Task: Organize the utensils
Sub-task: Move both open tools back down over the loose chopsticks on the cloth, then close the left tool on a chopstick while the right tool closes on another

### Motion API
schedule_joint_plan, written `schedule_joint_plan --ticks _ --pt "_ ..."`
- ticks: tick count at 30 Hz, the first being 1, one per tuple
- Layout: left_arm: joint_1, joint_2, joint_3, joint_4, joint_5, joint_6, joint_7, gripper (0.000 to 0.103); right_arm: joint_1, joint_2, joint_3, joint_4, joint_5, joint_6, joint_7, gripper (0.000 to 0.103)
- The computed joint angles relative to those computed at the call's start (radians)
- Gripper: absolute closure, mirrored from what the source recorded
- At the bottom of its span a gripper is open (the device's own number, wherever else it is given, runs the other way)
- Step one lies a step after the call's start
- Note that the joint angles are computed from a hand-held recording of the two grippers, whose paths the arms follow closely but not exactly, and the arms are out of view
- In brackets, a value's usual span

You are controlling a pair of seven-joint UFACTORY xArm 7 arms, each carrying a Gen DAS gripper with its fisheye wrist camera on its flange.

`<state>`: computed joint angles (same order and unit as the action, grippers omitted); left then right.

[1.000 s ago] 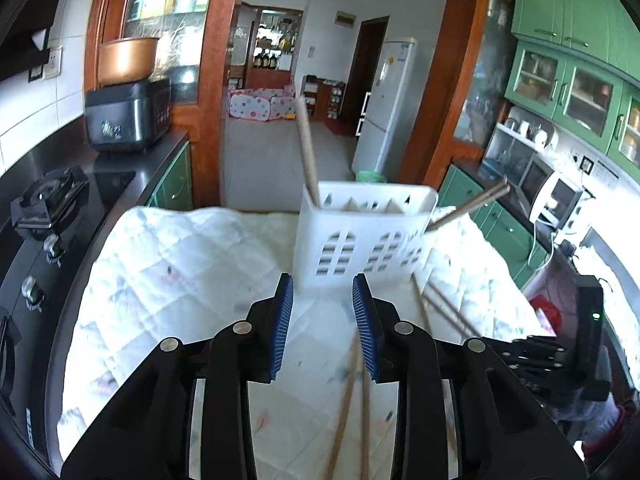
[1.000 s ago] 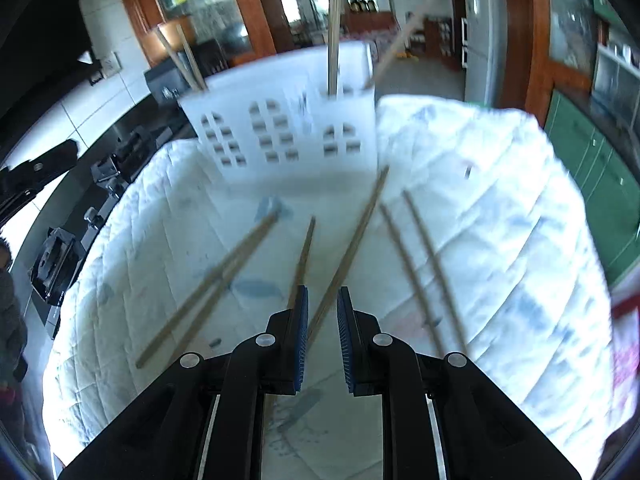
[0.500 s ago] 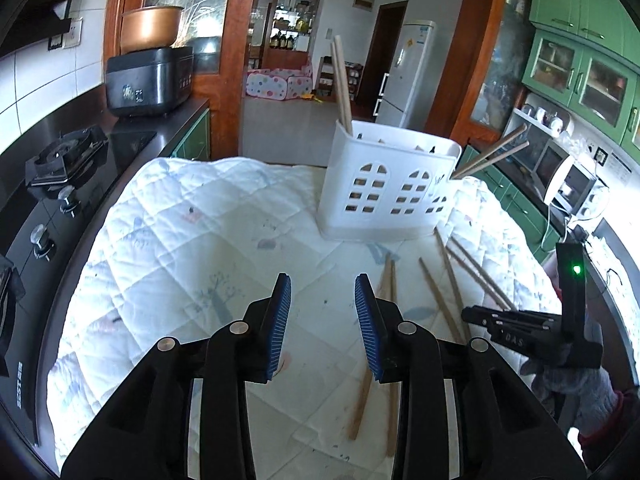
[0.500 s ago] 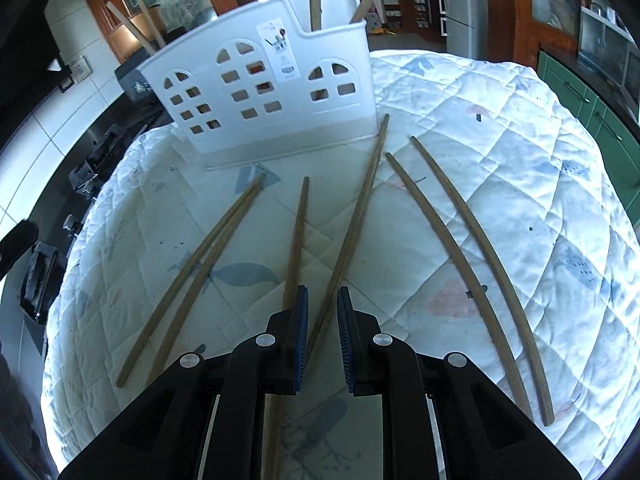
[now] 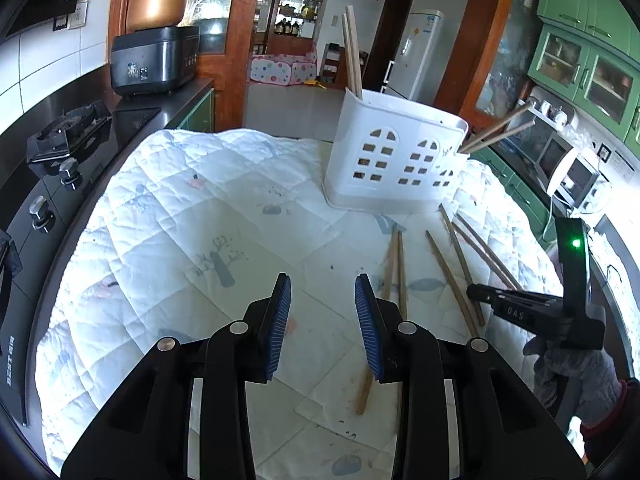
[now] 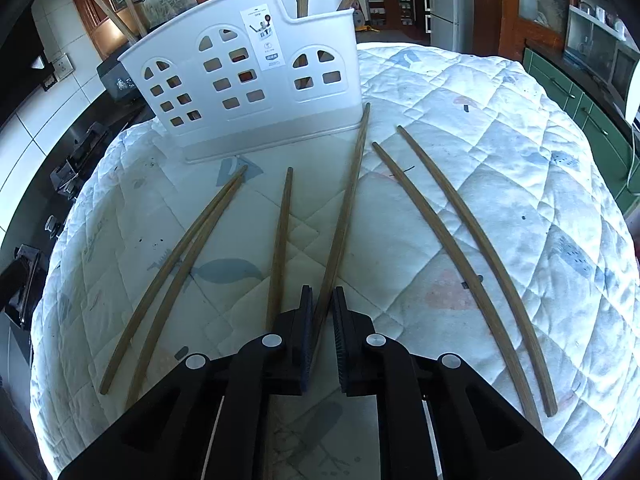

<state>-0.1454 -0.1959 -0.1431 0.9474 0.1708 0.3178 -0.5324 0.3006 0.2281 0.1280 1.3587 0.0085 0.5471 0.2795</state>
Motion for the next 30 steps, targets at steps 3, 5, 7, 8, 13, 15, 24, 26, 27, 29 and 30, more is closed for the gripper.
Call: schedule_joint_plan --ticks 3,5,7,8,13,15,24,26,27,29,30 --pt "-0.022 0.006 0.006 -0.007 -0.031 0.007 0.035 0.069 -0.004 -0.027 -0.001 -0.035 0.000 -0.016 -0.008 0.094" --pt "-0.040 0.016 0.009 -0.009 -0.059 0.016 0.066 0.069 -0.008 -0.052 -0.001 -0.066 -0.002 -0.030 -0.018 0.094" --pt "-0.056 0.028 0.011 -0.008 -0.085 0.025 0.098 0.069 -0.014 -0.072 0.000 -0.090 0.003 -0.040 -0.030 0.094" --pt "-0.064 0.035 0.010 -0.008 -0.096 0.029 0.112 0.069 -0.018 -0.091 0.000 -0.112 0.008 -0.047 -0.042 0.094" --pt "-0.098 0.079 0.008 0.007 -0.148 0.041 0.182 0.069 -0.032 -0.157 0.001 -0.183 0.023 -0.070 -0.090 0.095" --pt "-0.105 0.097 0.008 0.016 -0.164 0.050 0.201 0.069 -0.037 -0.184 0.002 -0.211 0.037 -0.075 -0.113 0.095" --pt "-0.108 0.133 0.005 0.022 -0.142 0.059 0.179 0.072 -0.042 -0.288 -0.001 -0.326 0.068 -0.109 -0.172 0.095" --pt "-0.110 0.137 0.008 0.023 -0.157 0.062 0.190 0.080 -0.040 -0.310 -0.002 -0.355 0.078 -0.120 -0.191 0.095" --pt "-0.109 0.140 0.007 0.024 -0.147 0.062 0.182 0.081 -0.039 -0.318 -0.002 -0.367 0.079 -0.125 -0.198 0.095" --pt "-0.109 0.147 0.005 0.027 -0.126 0.065 0.167 0.082 -0.042 -0.331 0.002 -0.388 0.054 -0.135 -0.187 0.095" --pt "-0.109 0.149 0.005 0.027 -0.124 0.064 0.166 0.082 -0.042 -0.335 0.002 -0.396 0.054 -0.143 -0.187 0.095"
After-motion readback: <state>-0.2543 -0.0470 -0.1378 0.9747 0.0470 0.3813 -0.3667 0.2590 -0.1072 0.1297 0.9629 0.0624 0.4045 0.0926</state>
